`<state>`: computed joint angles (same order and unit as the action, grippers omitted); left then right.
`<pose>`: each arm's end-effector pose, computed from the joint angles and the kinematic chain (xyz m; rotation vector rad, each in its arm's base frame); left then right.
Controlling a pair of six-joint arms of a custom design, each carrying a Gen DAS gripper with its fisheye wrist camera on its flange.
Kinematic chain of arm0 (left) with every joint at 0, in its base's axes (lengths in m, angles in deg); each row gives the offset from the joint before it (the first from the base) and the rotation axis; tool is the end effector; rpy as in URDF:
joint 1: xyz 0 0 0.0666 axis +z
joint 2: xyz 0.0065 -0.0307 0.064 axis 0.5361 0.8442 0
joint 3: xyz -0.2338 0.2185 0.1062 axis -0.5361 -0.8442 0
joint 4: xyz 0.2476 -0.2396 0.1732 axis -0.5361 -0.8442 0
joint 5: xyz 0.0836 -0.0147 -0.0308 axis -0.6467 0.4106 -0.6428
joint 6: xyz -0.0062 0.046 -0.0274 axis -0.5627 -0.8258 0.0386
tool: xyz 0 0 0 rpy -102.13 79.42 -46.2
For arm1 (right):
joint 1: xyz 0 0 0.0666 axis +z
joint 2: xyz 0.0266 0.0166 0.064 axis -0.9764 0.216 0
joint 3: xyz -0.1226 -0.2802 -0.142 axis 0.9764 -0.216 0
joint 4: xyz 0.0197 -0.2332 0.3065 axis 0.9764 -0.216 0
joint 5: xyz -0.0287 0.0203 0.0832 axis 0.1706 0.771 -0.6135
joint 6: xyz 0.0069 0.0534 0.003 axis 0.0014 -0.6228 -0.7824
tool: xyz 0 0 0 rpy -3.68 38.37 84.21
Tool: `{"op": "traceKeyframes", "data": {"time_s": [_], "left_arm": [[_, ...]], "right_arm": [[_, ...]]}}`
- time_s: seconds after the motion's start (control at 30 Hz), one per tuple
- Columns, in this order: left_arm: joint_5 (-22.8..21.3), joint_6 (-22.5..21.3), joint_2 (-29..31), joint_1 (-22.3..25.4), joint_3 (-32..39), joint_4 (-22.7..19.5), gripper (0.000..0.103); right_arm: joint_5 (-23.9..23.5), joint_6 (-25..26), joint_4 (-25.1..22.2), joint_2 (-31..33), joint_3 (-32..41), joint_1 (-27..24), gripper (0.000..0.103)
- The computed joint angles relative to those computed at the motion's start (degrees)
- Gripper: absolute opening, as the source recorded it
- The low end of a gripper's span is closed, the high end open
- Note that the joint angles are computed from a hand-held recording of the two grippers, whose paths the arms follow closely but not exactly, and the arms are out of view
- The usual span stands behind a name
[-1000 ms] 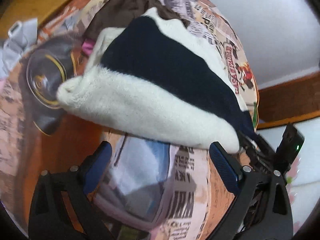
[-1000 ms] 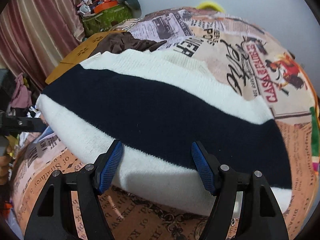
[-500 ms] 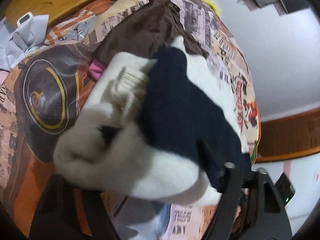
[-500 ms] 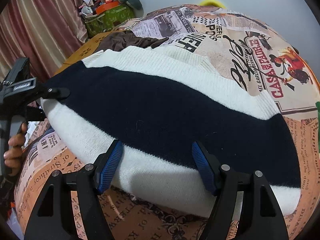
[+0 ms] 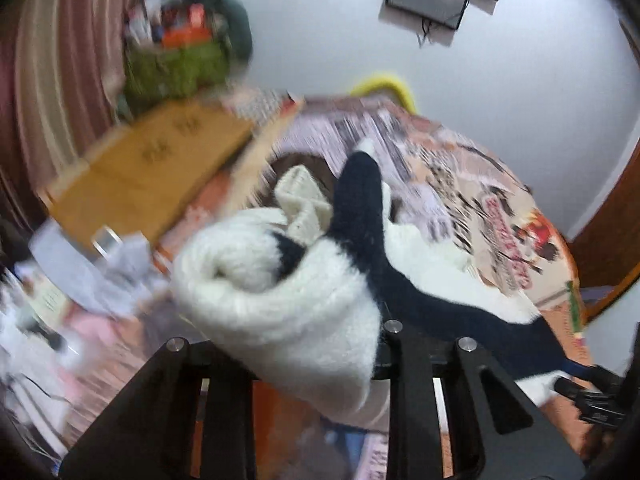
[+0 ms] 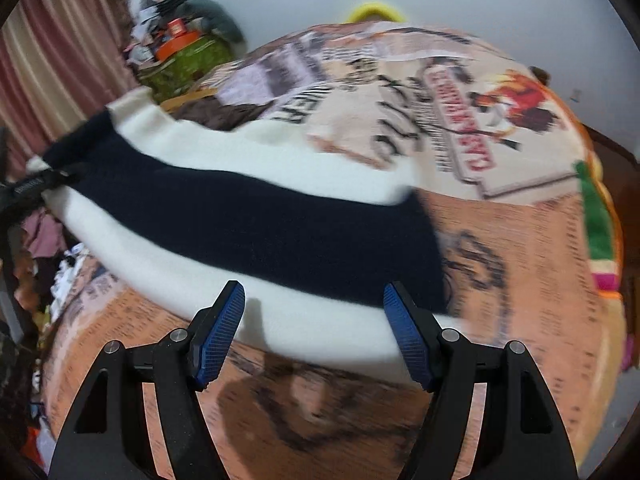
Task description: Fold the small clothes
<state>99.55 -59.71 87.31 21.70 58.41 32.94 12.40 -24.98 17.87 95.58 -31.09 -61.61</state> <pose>0.5564 -0.1135 0.3600 0.3135 2.3561 -0.3522 0.3366 0.0926 0.3476 0.3513 2.5439 0.2070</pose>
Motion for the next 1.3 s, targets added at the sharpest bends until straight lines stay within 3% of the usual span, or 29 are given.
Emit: {"op": "traceKeyframes", "data": {"time_s": [0.13, 0.3, 0.6, 0.8, 1.03, 1.3], "left_arm": [[-3.43, -0.53, -0.45, -0.84, 0.59, 1.41, 0.025], [-4.49, -1.09, -2.86, -3.84, -0.67, 4.43, 0.024], [-1.32, -2.57, -4.98, -11.17, 1.59, 5.23, 0.023], [0.30, -2.82, -3.40, -15.81, 4.92, 1.23, 0.023], [1.80, -1.29, 3.97, -19.85, 15.16, -7.88, 0.023], [-1.55, 1.53, 8.25, -21.40, 21.22, -10.04, 0.023]], "right_arm": [[-0.44, -0.19, -1.02, -0.34, -1.72, -0.21, 0.069], [-1.05, 0.66, 0.36, 1.35, -3.07, 0.78, 0.072], [-5.75, -1.55, 3.67, -1.75, -7.06, -1.78, 0.072], [-7.33, -2.04, 4.70, -2.10, -7.68, -2.46, 0.072], [-8.16, -1.68, 4.68, -2.23, -7.69, -2.94, 0.072], [-4.65, -0.14, 1.75, -7.28, -6.53, -4.86, 0.072]]}}
